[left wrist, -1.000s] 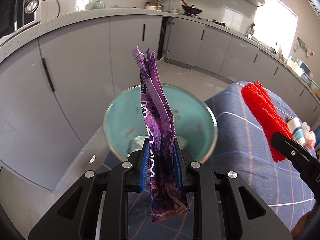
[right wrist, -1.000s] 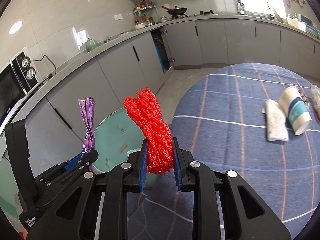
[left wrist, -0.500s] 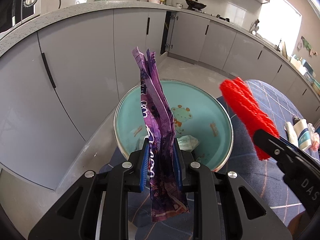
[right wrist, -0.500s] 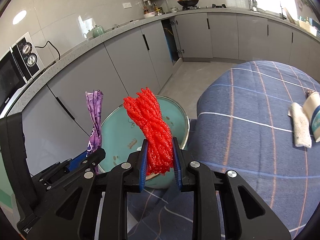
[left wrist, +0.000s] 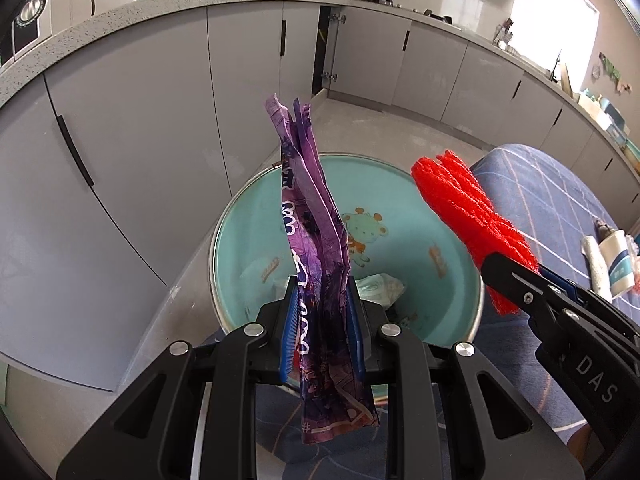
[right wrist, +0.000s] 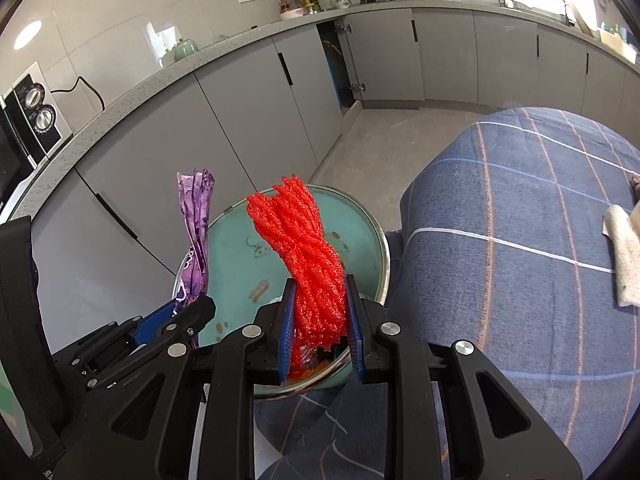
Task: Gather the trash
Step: 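Carry the purple wrapper and red mesh over the teal bucket and release both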
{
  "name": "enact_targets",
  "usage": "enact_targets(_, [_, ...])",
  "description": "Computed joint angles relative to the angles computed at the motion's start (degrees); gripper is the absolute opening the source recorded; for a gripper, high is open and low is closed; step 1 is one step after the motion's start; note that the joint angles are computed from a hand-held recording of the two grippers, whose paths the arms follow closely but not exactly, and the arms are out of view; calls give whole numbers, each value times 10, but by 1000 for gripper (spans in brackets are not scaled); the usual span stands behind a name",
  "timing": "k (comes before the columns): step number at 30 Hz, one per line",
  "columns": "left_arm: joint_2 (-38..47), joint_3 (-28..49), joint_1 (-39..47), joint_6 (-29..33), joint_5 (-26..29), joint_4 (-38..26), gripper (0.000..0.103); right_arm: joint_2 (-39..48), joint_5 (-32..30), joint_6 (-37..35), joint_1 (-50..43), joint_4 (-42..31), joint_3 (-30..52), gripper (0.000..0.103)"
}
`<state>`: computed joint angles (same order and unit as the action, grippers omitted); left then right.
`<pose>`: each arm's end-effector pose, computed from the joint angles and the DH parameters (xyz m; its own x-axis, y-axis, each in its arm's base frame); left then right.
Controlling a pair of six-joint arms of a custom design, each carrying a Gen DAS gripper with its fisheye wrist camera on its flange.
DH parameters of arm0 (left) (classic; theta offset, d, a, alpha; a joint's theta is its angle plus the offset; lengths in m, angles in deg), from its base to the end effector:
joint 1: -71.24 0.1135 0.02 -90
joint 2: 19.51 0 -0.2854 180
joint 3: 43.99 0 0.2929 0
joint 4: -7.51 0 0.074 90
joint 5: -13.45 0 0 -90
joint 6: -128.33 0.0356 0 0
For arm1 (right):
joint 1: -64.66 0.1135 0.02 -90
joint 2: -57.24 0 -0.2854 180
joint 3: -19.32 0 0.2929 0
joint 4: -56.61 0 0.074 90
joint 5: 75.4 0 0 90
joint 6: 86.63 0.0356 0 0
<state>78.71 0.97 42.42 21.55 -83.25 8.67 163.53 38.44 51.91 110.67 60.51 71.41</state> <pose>0.2676 -0.1425 0.0750 -0.7820 0.1030 -0.6147 0.1987 0.9760 -0.0892 0.2461 0.2342 0.0679 -0.7126 0.2488 -0.6560 0.0835 0.9584 0.2728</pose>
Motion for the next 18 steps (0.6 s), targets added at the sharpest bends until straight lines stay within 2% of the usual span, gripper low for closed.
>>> enact_targets(11, [69,58,10,13,9,-25,22,56,-43,-6,-36,9,38,24])
enact_targets(15, [88,77,13,17,10,-33,27,76,-67,-15,-47,26,52,27])
enact_targets(17, [96,83,15,16,2,-34,35,87,-87,-20,-55,41,55,42])
enact_targets(18, [98,83,16,16,-2,-32,43,89,-90,-18,-58,51,50,45])
